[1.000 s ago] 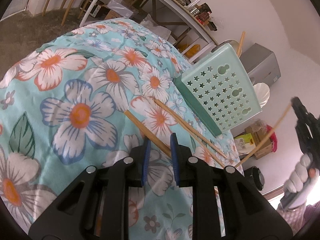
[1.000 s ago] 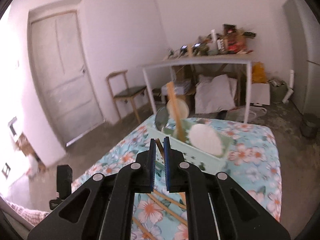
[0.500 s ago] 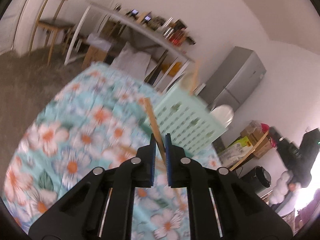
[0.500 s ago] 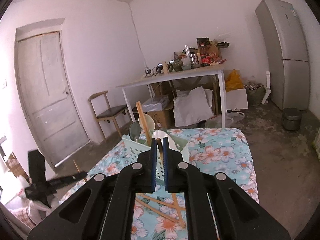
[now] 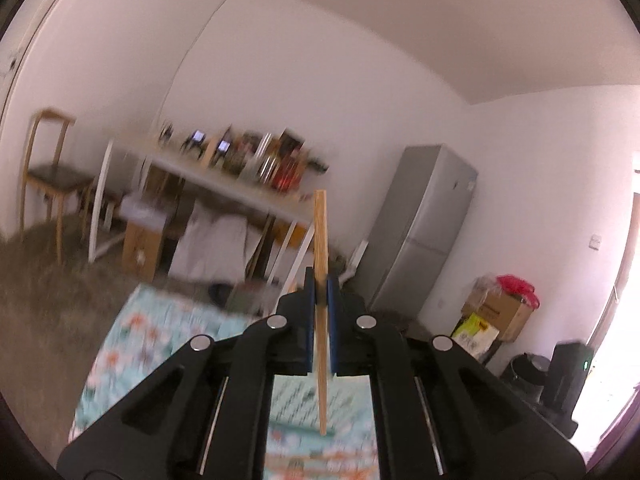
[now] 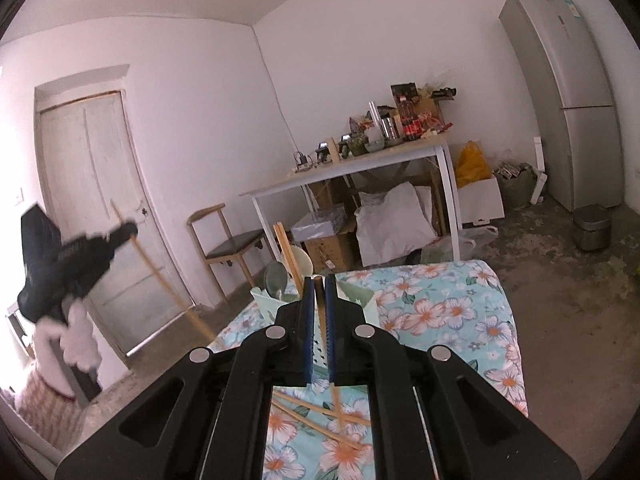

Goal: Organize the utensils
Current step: 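Lift the chopstick above the green holder with the left gripper while the right gripper lifts its chopstick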

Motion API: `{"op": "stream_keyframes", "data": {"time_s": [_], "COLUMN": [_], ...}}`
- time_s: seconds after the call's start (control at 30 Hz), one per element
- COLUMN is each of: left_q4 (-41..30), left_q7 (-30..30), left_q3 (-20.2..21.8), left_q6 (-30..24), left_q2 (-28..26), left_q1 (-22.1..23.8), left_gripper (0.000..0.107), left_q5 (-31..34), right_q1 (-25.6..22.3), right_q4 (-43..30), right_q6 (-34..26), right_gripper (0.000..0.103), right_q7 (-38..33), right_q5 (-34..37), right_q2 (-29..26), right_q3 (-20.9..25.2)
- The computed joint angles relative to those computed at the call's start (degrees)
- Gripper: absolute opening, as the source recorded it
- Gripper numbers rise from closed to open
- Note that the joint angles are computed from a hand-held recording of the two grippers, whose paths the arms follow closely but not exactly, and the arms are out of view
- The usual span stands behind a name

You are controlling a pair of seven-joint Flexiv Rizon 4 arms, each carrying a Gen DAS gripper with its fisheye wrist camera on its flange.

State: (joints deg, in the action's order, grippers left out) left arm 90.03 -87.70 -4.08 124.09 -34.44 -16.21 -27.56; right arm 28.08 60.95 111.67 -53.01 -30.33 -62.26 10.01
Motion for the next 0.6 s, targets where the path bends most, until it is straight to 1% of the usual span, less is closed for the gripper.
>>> {"op": "stream_keyframes", "data": {"time_s": [0.13,0.2,0.27,0.37,0.47,0.5,0.57,0.6], "left_q4": [-8.9,-13.3,-18.5,-24.2,-32.3,-33.1,-37.1,-38.1], "left_q7": [5.3,7.5,10.6,14.5,19.7,20.2,21.4,21.0], "left_q3": [2.3,2.7,4.3,5.8,10.8,11.2,16.0,17.6], "left_q6": [-0.5,-1.6,-3.1,-4.7,-8.3,-8.8,-10.9,-11.7], "left_q2": [-4.4,-6.9,-10.0,-13.6,-19.0,-19.6,-23.0,-24.0], "left_q1": [-2.5,-3.1,-4.7,-6.2,-9.4,-9.6,-11.8,-12.4], "left_gripper": [0.005,0.005,0.005,0.005,0.005,0.005,0.005,0.005], "left_q5": [-2.8,-4.9,-8.8,-13.7,-23.0,-24.1,-30.2,-31.8], "right_q1": [-0.8,-1.3,-1.7,-1.4,-1.5,-1.7,-1.8,-1.8], "right_q4": [0.3,0.4,0.4,0.7,0.8,0.7,0.6,0.6], "right_q6": [1.2,1.7,2.1,2.6,2.7,2.6,2.4,2.4], "right_gripper": [0.005,0.005,0.005,0.005,0.005,0.005,0.005,0.005], "right_q7": [0.5,1.1,1.7,2.2,2.9,3.2,3.5,3.6], "right_q5": [-0.2,-0.9,-1.5,-1.2,-1.4,-1.7,-2.0,-2.2], "right_q2": [-0.1,-0.2,-0.2,0.1,0.0,-0.1,-0.1,0.0], "right_q3": [0.7,1.3,1.6,0.5,0.4,0.6,0.6,0.6]}}
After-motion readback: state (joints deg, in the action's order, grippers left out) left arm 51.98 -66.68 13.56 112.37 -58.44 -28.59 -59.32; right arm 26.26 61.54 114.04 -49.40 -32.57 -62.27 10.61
